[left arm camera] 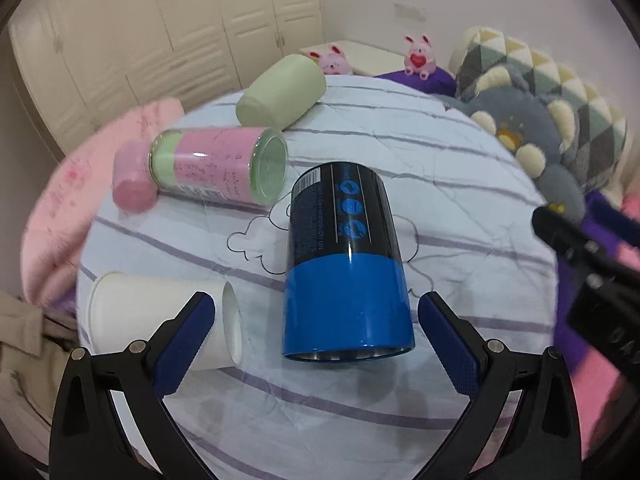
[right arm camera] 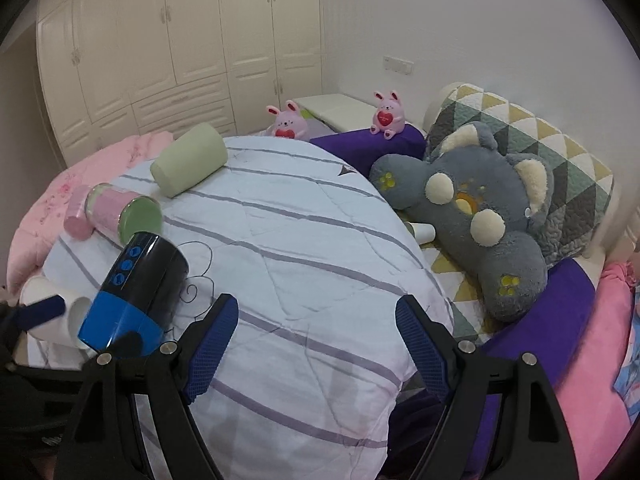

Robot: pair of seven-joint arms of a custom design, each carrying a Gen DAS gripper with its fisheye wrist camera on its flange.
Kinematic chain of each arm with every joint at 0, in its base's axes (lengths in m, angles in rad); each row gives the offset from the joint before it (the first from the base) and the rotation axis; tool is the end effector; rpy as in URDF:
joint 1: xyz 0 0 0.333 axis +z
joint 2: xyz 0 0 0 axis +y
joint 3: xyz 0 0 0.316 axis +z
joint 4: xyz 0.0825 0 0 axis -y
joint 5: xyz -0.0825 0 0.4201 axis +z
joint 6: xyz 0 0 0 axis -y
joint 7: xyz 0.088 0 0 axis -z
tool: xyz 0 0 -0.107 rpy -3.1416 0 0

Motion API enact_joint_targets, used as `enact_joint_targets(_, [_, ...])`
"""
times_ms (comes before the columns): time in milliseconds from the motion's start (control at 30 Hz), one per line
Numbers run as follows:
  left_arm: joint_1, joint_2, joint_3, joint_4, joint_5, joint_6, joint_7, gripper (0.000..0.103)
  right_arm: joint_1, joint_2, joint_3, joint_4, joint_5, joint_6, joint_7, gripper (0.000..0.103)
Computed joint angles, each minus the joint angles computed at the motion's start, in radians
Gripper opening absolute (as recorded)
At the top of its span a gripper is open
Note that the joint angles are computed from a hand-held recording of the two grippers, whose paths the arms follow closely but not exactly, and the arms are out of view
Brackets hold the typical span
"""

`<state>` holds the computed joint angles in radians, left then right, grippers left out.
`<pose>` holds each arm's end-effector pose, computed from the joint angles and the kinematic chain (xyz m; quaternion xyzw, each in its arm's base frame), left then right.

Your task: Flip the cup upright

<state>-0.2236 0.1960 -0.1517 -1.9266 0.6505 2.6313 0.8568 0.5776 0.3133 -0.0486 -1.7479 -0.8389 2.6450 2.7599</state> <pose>0.6193 -0.2550 0.4239 -0.6208 0.7158 -0.1858 0.2601 0.6045 0.3798 0.4346 -0.6440 0.6557 -0.2751 0.2822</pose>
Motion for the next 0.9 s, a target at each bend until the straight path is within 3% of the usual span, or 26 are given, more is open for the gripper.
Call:
enact_joint_targets(167, [-0.003,0.010,-0.003,0.003,-0.001,0.021,0.019,0.102,-0.004,0.004,0.004,-0.001,0.020,0.015,-0.017,0.082])
enact_joint_targets(233, [-0.009,0.018,-0.002,0.014,0.008,0.012,0.026,0.097,-0.003,0.006,0.002,0.003,0.024,0.017,-0.022,0.082])
enact_joint_targets(300, [-0.005,0.022,-0.010,0.021,-0.017,0.005,0.064,0.068,-0.001,0.009,-0.003,0.007,0.025,0.020,-0.020,0.082])
enact_joint_targets(533, [0.052,-0.011,-0.041,-0.009,-0.261,0.049,0.228,0.068,-0.001,0.014,-0.009,0.011,0.038,0.031,-0.021,0.082])
enact_joint_targets(900, [0.066,0.015,-0.035,0.064,-0.375,0.067,0.321,0.068,0.000,0.052,-0.015,0.054,0.110,0.052,-0.071,0.082])
